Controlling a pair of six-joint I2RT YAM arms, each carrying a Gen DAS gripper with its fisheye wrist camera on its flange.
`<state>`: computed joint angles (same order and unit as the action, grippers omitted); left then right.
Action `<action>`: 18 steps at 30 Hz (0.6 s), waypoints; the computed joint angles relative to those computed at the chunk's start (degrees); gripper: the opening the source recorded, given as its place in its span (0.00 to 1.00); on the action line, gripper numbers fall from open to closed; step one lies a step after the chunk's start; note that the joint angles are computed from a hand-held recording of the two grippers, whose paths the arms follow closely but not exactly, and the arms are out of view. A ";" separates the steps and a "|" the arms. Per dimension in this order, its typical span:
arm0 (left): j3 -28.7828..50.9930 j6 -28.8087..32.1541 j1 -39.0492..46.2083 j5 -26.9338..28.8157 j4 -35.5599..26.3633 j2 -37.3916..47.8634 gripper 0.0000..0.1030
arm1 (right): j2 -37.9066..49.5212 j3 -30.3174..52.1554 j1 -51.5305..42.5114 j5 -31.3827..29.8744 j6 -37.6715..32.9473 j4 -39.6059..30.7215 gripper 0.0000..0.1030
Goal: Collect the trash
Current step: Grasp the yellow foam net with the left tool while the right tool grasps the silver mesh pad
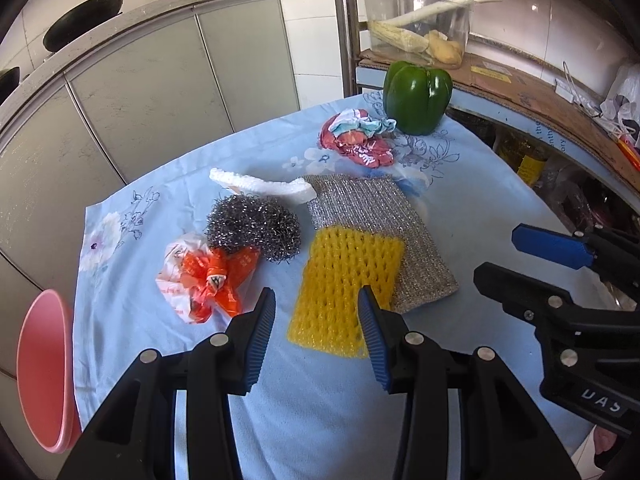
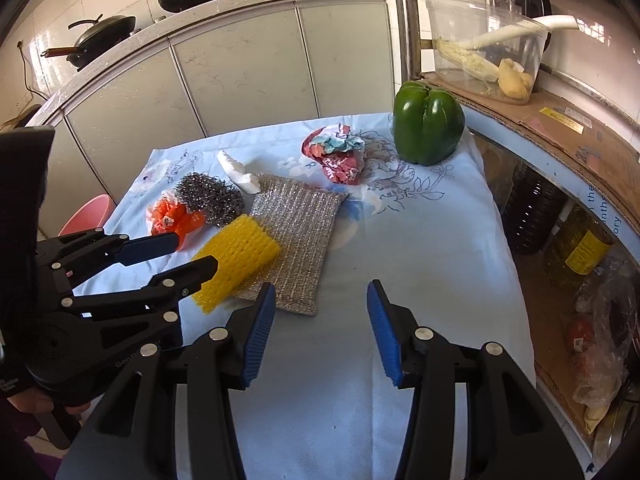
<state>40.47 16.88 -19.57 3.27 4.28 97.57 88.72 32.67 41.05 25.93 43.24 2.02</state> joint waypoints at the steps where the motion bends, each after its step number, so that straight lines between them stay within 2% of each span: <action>1: 0.08 0.03 -0.20 -0.27 0.44 0.57 0.41 | 0.23 0.16 -0.45 -0.37 -0.23 0.07 0.47; 10: 0.85 0.05 0.01 -0.04 2.24 3.04 0.39 | 1.73 1.13 -2.64 -2.40 -1.13 0.83 0.47; 14: 0.81 0.23 0.18 0.60 2.95 3.45 0.33 | 2.21 1.84 -3.04 -2.87 -1.42 0.59 0.47; 18: 0.70 0.48 0.34 1.51 2.95 3.40 0.18 | 2.55 2.66 -3.19 -2.92 -1.74 -0.07 0.47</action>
<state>41.18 17.35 -19.22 4.78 7.23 100.97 91.27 35.33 37.86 23.01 41.50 1.95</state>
